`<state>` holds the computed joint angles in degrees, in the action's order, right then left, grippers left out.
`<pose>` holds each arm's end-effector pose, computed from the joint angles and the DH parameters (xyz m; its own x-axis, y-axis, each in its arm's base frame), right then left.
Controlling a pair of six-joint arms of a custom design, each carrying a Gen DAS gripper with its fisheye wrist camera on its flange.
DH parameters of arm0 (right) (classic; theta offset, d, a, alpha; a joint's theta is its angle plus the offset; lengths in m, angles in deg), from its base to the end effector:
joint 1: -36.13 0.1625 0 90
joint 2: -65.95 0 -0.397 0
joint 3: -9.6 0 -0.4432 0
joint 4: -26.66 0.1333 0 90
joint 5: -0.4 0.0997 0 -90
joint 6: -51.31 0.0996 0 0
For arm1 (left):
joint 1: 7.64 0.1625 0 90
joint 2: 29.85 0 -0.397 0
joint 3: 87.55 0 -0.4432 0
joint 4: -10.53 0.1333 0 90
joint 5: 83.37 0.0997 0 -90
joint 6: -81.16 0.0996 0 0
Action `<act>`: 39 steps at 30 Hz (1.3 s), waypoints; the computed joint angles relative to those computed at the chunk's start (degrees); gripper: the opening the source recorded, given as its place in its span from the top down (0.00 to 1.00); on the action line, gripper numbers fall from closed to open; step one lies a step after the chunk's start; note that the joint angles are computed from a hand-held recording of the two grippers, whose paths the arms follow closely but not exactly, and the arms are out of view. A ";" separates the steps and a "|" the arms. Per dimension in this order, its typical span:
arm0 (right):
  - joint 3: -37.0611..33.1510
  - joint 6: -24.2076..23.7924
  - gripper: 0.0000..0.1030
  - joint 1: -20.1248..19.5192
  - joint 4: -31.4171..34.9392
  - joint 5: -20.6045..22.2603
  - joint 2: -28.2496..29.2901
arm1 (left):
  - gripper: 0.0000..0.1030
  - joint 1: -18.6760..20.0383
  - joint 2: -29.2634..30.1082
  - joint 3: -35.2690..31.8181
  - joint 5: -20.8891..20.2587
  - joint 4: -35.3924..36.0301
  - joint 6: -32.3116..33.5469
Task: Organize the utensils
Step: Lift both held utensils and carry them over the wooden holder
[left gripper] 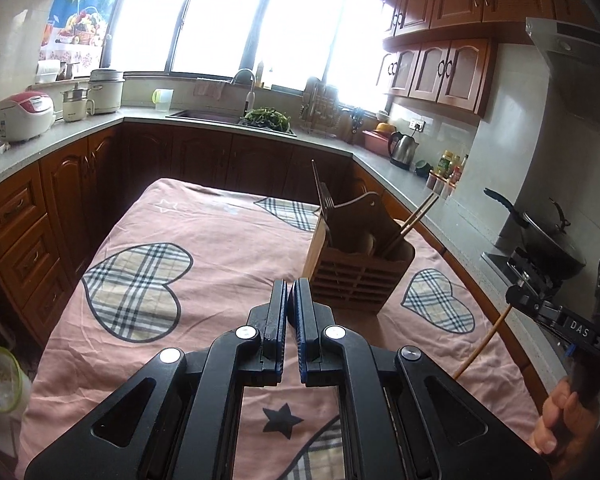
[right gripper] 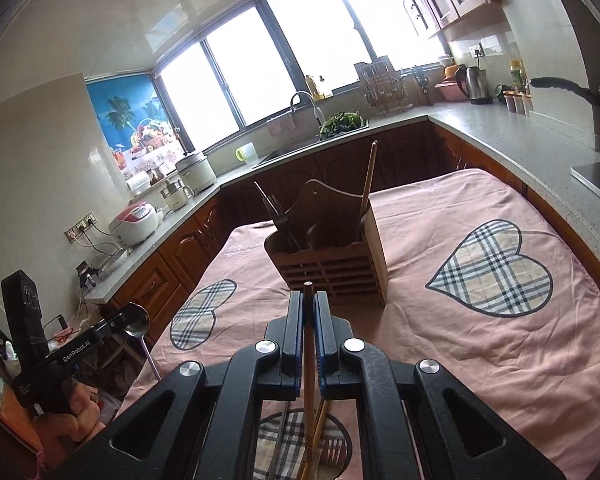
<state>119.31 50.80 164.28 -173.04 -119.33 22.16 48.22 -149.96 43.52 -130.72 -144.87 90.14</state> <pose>0.4361 -0.4194 0.0391 -0.8908 -0.2716 0.3642 -0.4539 0.5654 -0.6887 -0.0322 -0.4053 0.4602 -0.8559 0.0323 -0.5162 0.4657 0.4822 -0.7420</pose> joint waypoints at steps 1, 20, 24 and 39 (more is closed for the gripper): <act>-0.23 -0.30 0.95 0.06 -0.49 -0.08 -0.01 | 0.97 0.13 0.69 -0.51 -0.22 -0.95 0.41; -8.79 -8.28 0.95 -0.41 -5.24 0.23 2.43 | 0.97 2.14 18.36 -11.36 1.17 -25.79 12.43; -11.37 -10.27 0.95 -1.00 -6.31 0.21 3.61 | 0.97 3.08 23.31 -14.40 0.69 -31.40 15.51; -23.42 -16.96 0.95 -3.51 -9.35 2.04 9.63 | 0.96 6.48 40.30 -27.22 -0.90 -44.85 24.28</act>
